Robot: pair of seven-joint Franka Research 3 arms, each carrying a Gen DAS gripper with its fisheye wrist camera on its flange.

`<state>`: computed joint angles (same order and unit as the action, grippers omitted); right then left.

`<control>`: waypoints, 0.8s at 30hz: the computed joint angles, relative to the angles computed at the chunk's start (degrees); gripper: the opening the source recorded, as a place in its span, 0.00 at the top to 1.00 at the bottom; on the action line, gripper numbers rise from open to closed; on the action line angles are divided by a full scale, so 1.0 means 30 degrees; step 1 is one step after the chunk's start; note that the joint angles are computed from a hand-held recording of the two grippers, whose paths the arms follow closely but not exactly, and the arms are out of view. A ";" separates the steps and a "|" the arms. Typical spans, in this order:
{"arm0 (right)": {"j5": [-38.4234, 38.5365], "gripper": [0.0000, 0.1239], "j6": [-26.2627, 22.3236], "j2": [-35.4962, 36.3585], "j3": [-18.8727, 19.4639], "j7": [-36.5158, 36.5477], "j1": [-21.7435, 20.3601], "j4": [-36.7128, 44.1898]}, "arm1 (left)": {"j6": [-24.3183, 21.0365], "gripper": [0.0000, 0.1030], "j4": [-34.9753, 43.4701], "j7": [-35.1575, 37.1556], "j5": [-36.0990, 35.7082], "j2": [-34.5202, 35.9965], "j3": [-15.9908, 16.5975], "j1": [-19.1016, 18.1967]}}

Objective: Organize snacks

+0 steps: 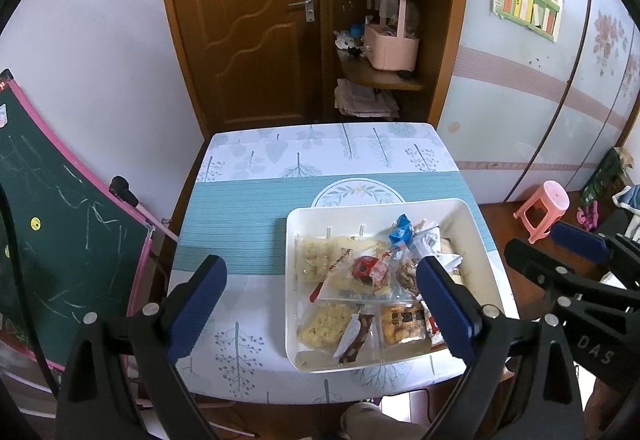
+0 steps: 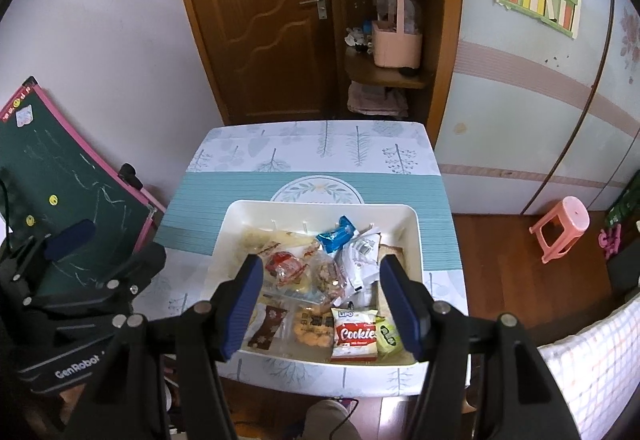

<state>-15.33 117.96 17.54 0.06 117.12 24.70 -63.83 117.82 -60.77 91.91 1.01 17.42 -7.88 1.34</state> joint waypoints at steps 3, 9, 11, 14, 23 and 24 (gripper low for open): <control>0.0129 0.51 -0.0116 0.0059 0.0020 -0.0069 -0.0027 0.0043 | -0.0116 0.07 0.0082 0.0085 -0.0065 0.0087 -0.0033 0.0015; 0.0271 0.51 -0.0240 0.0106 0.0007 -0.0053 -0.0048 0.0029 | -0.0049 0.07 -0.0116 0.0102 -0.0078 0.0029 -0.0043 -0.0009; 0.0304 0.51 -0.0261 0.0133 0.0003 -0.0059 -0.0056 0.0058 | -0.0065 0.07 -0.0125 0.0091 -0.0106 0.0030 -0.0047 -0.0005; 0.0300 0.51 -0.0255 0.0115 -0.0005 -0.0088 -0.0059 0.0028 | -0.0154 0.07 -0.0100 0.0073 -0.0093 0.0092 -0.0052 -0.0033; 0.0308 0.51 -0.0241 0.0116 -0.0001 -0.0066 -0.0060 -0.0016 | -0.0223 0.07 -0.0100 0.0020 -0.0018 0.0116 -0.0051 -0.0078; 0.0322 0.51 -0.0238 0.0105 0.0000 -0.0066 -0.0064 -0.0029 | -0.0276 0.07 0.0027 0.0039 -0.0043 0.0178 -0.0057 -0.0069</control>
